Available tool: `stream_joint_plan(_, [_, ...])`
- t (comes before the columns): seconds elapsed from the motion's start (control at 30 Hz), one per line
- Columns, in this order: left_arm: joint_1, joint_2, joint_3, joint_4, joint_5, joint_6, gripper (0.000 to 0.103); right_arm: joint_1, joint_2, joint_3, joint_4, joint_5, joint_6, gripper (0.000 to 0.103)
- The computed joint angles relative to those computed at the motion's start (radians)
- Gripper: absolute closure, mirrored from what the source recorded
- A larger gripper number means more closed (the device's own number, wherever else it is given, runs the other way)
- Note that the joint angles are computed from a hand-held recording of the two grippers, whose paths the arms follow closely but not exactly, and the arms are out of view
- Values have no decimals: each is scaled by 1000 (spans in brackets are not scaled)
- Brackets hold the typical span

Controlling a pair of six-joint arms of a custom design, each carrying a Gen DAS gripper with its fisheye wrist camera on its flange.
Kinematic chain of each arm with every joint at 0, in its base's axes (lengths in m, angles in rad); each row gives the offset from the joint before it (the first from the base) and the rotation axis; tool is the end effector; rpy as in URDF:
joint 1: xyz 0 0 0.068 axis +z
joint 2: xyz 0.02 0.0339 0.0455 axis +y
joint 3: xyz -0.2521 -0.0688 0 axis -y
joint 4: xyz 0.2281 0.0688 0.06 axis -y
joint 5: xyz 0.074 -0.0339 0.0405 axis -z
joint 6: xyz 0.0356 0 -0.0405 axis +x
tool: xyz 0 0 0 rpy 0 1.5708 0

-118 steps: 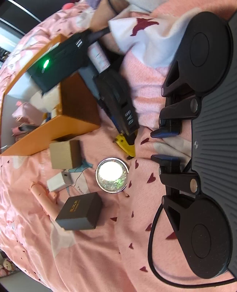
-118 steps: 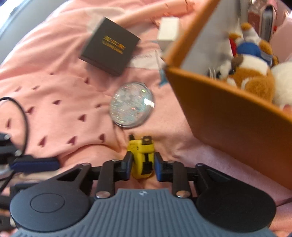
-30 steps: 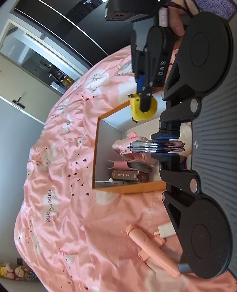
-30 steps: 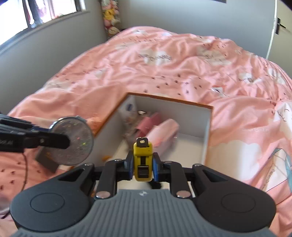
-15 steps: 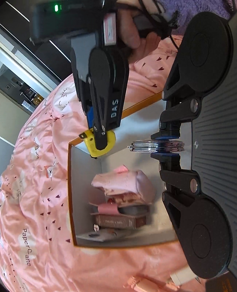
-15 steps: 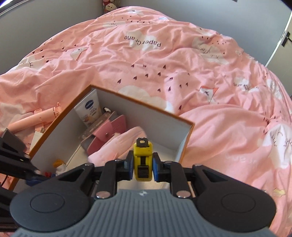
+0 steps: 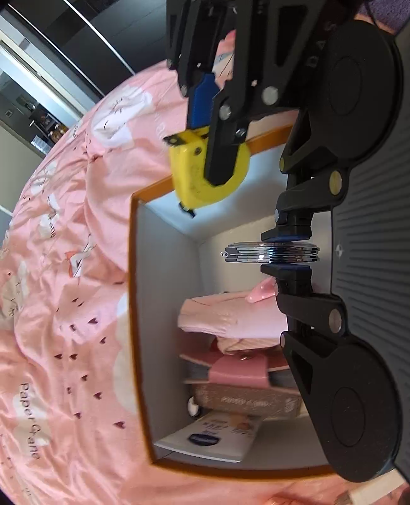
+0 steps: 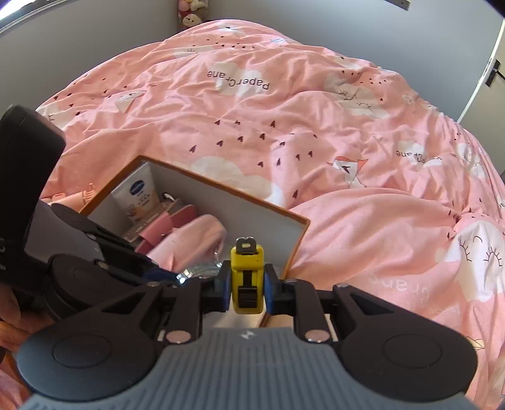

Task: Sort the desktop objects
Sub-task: 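Carry the mirror over the box with left tool while right tool carries tape measure, then open the left tool to drop the mirror while right tool lowers the tape measure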

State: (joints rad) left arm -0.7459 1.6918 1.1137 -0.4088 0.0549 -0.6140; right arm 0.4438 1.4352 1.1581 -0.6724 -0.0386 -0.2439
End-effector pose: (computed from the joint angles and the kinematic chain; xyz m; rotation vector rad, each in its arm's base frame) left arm 0.2445 -0.2285 0.1980 0.1976 2.6585 -0.5606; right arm 0.2573 0.1238 0.2695 -0.8656 2.3711 0.1293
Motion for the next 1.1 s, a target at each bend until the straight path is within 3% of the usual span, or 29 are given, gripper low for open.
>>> stream_joint_plan(0.5, [44,76,43,33,16,48,86,-20,32,23,2,-21,2,82])
stream_joint_plan(0.6, [49,66,39,39,23,53,77,-20,36,27,0,-16,1,82])
stream_joint_plan(1.1, [34,-210,-95,11,-75,126,76,10,39,5,16,-65,5,82])
